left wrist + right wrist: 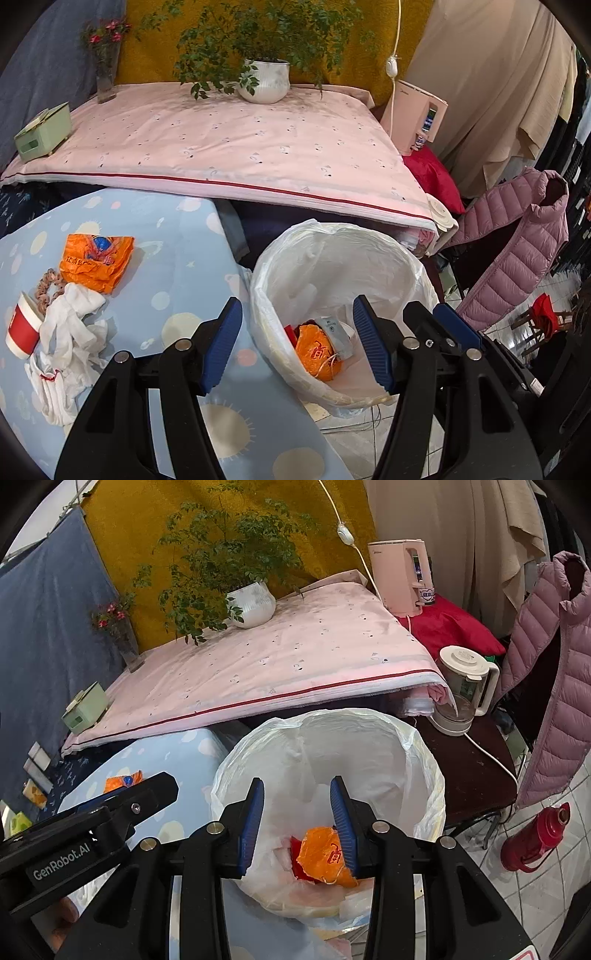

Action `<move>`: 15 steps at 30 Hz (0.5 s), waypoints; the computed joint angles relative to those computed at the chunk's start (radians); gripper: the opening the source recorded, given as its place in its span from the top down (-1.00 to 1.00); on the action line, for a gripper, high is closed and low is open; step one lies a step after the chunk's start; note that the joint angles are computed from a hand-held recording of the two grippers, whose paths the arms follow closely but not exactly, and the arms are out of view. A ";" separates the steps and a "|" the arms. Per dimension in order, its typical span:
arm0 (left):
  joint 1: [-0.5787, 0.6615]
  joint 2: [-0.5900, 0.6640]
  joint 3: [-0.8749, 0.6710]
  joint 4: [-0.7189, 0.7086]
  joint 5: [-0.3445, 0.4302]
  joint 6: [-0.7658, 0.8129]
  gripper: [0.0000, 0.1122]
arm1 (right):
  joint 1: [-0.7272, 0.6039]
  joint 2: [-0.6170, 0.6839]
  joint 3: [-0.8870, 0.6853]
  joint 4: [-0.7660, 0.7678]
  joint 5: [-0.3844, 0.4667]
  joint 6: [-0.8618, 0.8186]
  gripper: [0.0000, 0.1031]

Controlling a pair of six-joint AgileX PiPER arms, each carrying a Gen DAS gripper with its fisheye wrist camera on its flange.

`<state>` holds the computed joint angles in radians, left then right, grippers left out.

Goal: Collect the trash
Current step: 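Carry orange bag and grey mask over the bin and release them, then move both tools back over the remaining trash on the table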

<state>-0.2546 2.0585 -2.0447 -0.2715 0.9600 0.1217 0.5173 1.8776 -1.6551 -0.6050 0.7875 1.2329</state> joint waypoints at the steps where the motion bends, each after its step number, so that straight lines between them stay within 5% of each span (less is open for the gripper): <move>1: 0.006 -0.004 0.006 -0.002 -0.002 0.001 -0.05 | 0.005 0.003 -0.007 -0.001 0.005 -0.002 0.29; 15: 0.100 -0.077 0.132 -0.037 -0.046 0.030 -0.05 | 0.068 0.067 -0.134 0.013 0.062 -0.057 0.29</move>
